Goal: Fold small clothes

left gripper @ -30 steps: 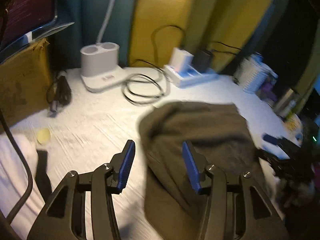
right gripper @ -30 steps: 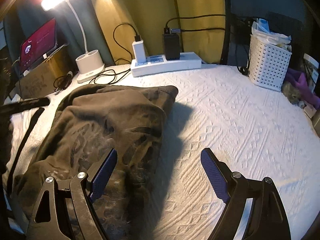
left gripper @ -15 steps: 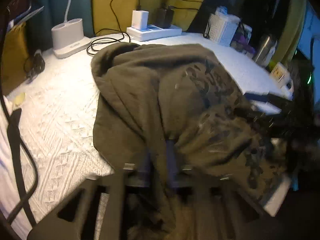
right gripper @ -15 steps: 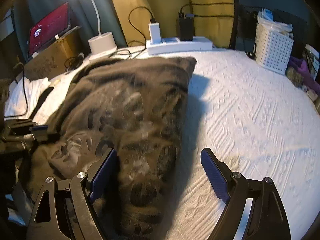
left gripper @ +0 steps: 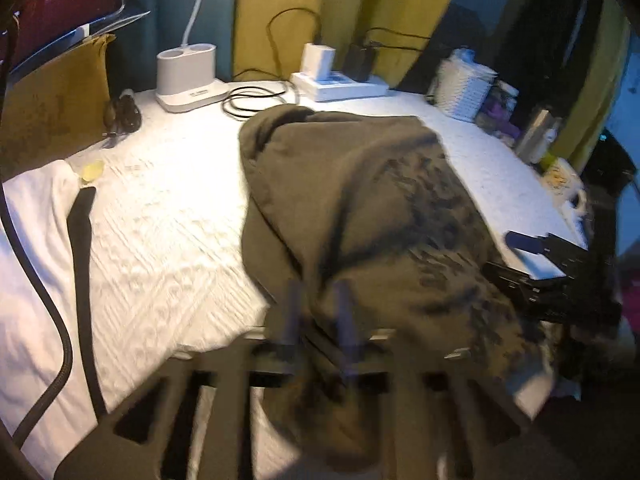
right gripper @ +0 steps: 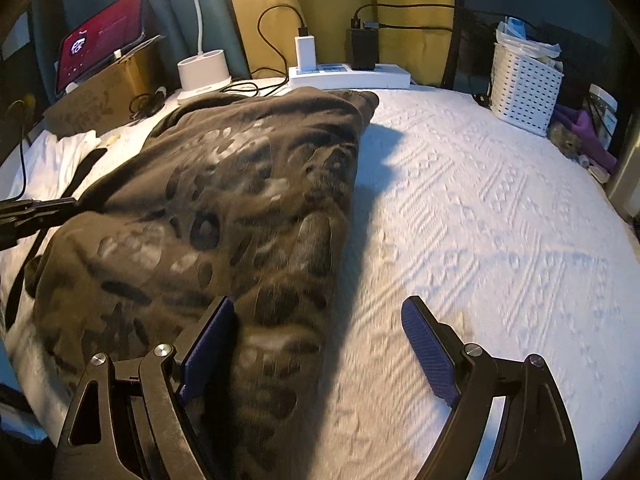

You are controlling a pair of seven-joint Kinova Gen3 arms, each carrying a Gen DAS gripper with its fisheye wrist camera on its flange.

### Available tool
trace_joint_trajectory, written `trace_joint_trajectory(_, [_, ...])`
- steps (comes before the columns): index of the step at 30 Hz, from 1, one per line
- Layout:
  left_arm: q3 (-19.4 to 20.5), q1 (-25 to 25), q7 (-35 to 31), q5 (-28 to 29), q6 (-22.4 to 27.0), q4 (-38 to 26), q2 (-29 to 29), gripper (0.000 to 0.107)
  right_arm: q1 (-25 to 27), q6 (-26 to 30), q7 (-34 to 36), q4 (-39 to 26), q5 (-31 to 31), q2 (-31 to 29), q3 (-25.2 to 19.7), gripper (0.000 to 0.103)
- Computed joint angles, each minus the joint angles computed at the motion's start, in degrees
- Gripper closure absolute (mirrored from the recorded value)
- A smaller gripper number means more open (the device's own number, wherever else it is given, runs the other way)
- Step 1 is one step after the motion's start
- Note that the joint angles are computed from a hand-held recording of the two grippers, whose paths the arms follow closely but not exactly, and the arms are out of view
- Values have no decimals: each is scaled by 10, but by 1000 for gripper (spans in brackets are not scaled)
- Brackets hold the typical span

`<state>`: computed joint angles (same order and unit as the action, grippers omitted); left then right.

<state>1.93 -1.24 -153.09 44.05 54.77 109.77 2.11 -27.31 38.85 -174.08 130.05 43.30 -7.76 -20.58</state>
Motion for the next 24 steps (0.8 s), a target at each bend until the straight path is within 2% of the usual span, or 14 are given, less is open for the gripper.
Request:
trace_joint_trajectory(1, [-6,-7,-22,13,12,10,-9,54,-4,4,-6,3,-1,-5,-6,16])
trace_joint_trajectory(6, [-17,-15,-61,19,54,39,-18,55,-20,27,-36,12,-5,-15,-38,16])
trace_joint_trajectory(7, [-15,-11,-55,9,44,45,-19,62,-25,35,-45,13,-5,-13,-45,16])
trace_joint_trajectory(8, [-10,-5,-46,-4,25,52,-23,74,-30,47,-55,12,-2,-13,-52,16])
trace_joint_trajectory(9, [-7,0,-45,-12,12,60,-26,90,-37,59,-59,10,-2,-12,-56,16])
trace_joint_trajectory(12, [-13,4,-57,-5,-6,84,-45,101,-61,92,-84,9,1,-7,-69,16])
trace_joint_trajectory(15, [-22,8,-58,-3,-18,99,-61,102,-84,112,-128,18,7,-10,-82,16])
trace_joint_trajectory(17, [-29,7,-56,-5,-15,103,-69,102,-96,108,-136,23,1,-17,-79,17])
trace_joint_trajectory(19, [-40,4,-61,-3,-1,104,-78,102,-104,79,-142,36,-1,-35,-79,18])
trace_joint_trajectory(21, [-45,3,-67,1,9,103,-81,102,-101,53,-154,48,11,-47,-90,43])
trace_joint_trajectory(22, [-46,3,-68,1,9,104,-82,102,-97,35,-157,52,15,-53,-90,68])
trace_joint_trajectory(24, [-45,4,-65,2,7,104,-83,102,-88,11,-162,56,15,-59,-90,80])
